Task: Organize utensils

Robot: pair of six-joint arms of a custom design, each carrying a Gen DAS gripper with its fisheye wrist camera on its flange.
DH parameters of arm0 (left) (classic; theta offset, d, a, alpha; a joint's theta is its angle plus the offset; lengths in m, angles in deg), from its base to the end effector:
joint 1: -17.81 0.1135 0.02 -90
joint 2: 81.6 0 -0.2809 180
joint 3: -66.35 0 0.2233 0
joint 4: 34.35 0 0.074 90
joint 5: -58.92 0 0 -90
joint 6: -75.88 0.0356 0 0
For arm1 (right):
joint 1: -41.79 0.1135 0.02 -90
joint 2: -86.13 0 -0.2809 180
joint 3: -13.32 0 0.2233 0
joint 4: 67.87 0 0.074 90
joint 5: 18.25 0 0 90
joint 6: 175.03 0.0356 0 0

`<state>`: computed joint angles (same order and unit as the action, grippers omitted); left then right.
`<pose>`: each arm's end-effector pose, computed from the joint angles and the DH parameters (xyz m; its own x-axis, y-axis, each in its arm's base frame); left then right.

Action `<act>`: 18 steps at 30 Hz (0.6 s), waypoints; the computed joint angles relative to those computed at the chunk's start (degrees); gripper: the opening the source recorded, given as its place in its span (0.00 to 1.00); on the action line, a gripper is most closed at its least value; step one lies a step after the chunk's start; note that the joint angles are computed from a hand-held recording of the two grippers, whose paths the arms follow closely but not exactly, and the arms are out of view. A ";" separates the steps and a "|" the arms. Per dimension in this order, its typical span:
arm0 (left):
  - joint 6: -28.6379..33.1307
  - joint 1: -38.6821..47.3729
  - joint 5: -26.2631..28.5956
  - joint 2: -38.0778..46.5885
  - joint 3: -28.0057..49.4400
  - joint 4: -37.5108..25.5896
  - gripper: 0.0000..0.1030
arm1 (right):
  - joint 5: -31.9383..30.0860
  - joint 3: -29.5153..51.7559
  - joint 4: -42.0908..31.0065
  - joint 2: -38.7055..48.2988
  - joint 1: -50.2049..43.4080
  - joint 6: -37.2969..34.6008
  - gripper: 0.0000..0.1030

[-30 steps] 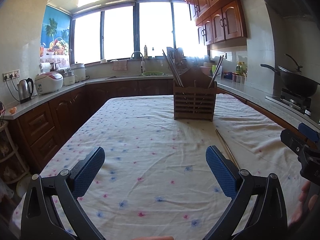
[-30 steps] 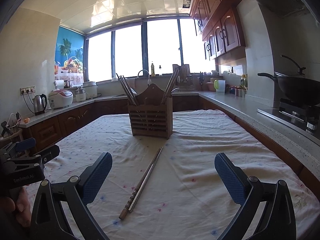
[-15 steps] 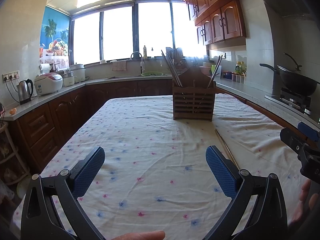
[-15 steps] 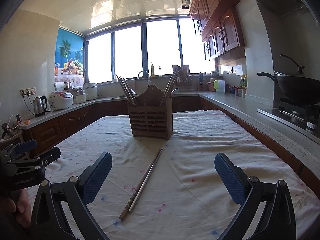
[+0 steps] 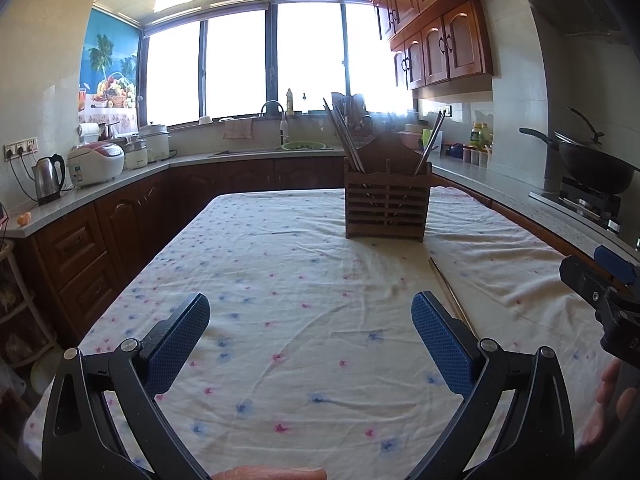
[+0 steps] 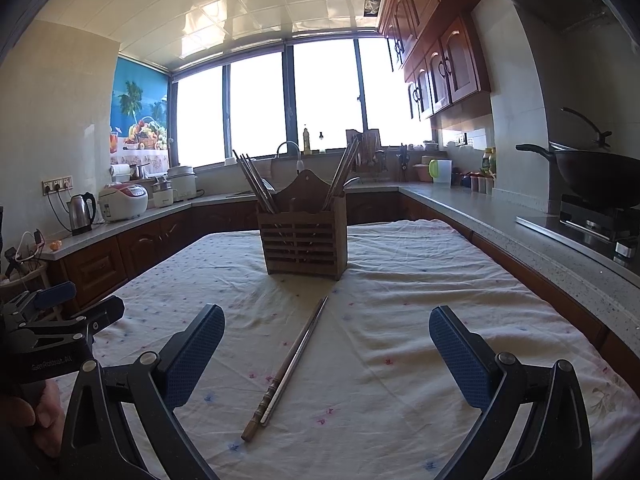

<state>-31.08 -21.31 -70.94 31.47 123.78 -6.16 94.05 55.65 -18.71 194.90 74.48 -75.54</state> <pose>0.2828 -0.2006 0.1409 -0.3546 -0.0002 -0.9350 -0.0631 0.9977 0.0237 0.2613 0.1516 0.1430 -0.2787 0.0024 -0.9604 -0.1509 0.9875 0.0463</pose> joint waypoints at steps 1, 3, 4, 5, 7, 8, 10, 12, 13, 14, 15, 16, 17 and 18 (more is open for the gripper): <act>0.02 -0.04 -0.09 0.02 0.06 -0.02 1.00 | -0.13 0.04 -0.04 0.04 -0.03 0.08 1.00; 0.09 -0.01 -0.11 0.05 -0.06 0.30 1.00 | -0.22 0.11 -0.04 0.08 -0.07 0.15 1.00; 0.25 -0.06 -0.28 0.04 -0.15 0.54 1.00 | -0.15 0.11 0.00 0.08 -0.02 0.19 1.00; 0.38 -0.15 -0.40 0.01 -0.31 0.80 1.00 | -0.06 0.09 0.06 0.05 0.07 0.24 1.00; 0.45 -0.20 -0.46 0.03 -0.22 0.76 1.00 | -0.25 0.06 0.27 0.02 0.05 0.35 1.00; 0.43 -0.20 -0.37 0.02 -0.19 0.68 1.00 | -0.26 0.16 0.14 0.00 0.11 0.42 1.00; 0.37 -0.20 -0.28 -0.02 -0.14 0.49 1.00 | -0.24 0.34 -0.02 0.02 0.26 0.45 1.00; 0.37 -0.14 -0.13 -0.04 -0.09 0.40 1.00 | -0.13 0.36 -0.14 -0.04 0.48 0.48 1.00; 0.34 -0.11 -0.12 -0.06 -0.13 0.39 1.00 | -0.03 0.42 -0.20 -0.01 0.60 0.50 1.00; 0.28 -0.12 -0.13 0.01 -0.13 0.42 1.00 | -0.02 0.44 -0.24 -0.02 0.63 0.56 1.00; 0.25 -0.11 -0.08 0.00 -0.12 0.34 1.00 | -0.02 0.44 -0.24 -0.02 0.63 0.56 1.00; 0.22 -0.07 -0.01 0.02 -0.03 0.17 1.00 | 0.05 0.47 -0.30 -0.02 0.72 0.66 1.00; 0.20 -0.04 0.07 0.02 -0.01 0.10 1.00 | 0.06 0.47 -0.32 -0.05 0.69 0.62 1.00; 0.20 -0.04 0.07 0.02 -0.01 0.10 1.00 | 0.06 0.60 -0.54 -0.08 0.70 0.69 1.00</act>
<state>-30.88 -21.35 -70.87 31.49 123.78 -6.07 94.11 56.25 -19.24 194.83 75.18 -74.84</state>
